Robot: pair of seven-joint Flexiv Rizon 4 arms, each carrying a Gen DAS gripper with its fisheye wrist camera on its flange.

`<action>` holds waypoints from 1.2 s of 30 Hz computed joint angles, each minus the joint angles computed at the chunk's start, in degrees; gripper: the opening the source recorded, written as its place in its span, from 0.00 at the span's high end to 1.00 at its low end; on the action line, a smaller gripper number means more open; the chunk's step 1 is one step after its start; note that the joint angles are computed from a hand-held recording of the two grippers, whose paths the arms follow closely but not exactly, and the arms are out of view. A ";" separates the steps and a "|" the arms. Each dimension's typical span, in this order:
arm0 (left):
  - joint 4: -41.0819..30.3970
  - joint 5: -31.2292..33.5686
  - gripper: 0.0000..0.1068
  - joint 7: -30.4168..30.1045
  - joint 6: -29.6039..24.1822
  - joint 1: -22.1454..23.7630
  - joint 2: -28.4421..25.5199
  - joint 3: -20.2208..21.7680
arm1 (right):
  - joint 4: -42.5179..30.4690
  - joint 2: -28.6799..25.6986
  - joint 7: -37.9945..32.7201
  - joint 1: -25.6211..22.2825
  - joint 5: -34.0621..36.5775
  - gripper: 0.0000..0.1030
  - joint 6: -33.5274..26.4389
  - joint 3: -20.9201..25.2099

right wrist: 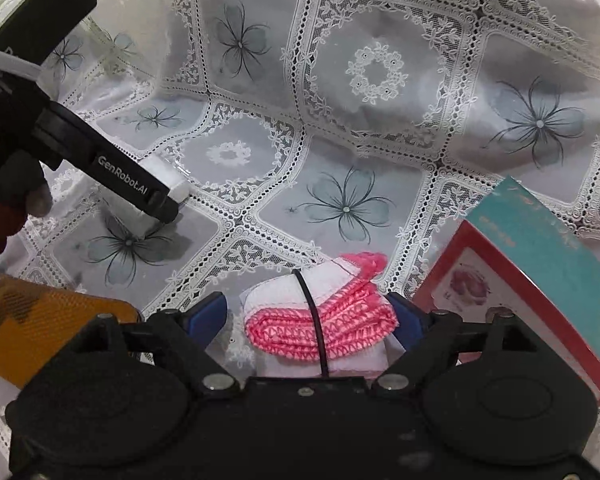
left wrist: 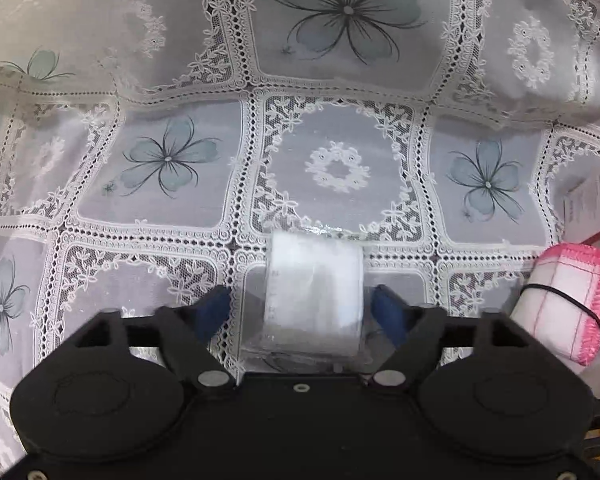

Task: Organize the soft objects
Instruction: 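Grasp the white packaged roll with the left tool while the right tool grasps the pink-edged towel, then carry the white roll and pink-edged towel over the basket with both tools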

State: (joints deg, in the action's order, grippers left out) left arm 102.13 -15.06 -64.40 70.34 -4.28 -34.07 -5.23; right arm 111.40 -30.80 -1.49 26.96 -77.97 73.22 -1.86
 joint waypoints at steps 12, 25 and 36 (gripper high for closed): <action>1.88 1.20 0.55 1.06 4.82 -0.04 -0.24 -1.73 | -0.31 -0.27 -3.89 3.14 8.57 0.28 -2.81 -1.43; 3.58 -2.90 0.56 3.28 5.35 -0.40 4.00 -4.80 | 5.51 7.68 14.80 -0.49 -0.49 0.28 -4.78 1.57; 3.70 0.66 0.56 2.23 2.51 -8.35 6.74 -3.55 | 14.35 16.25 21.79 -2.07 4.77 0.28 -17.53 8.15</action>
State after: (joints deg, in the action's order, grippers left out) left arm 105.82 -14.40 -62.17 72.84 -12.63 -27.33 -8.79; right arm 125.75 -14.55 20.30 24.89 -73.20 55.68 6.30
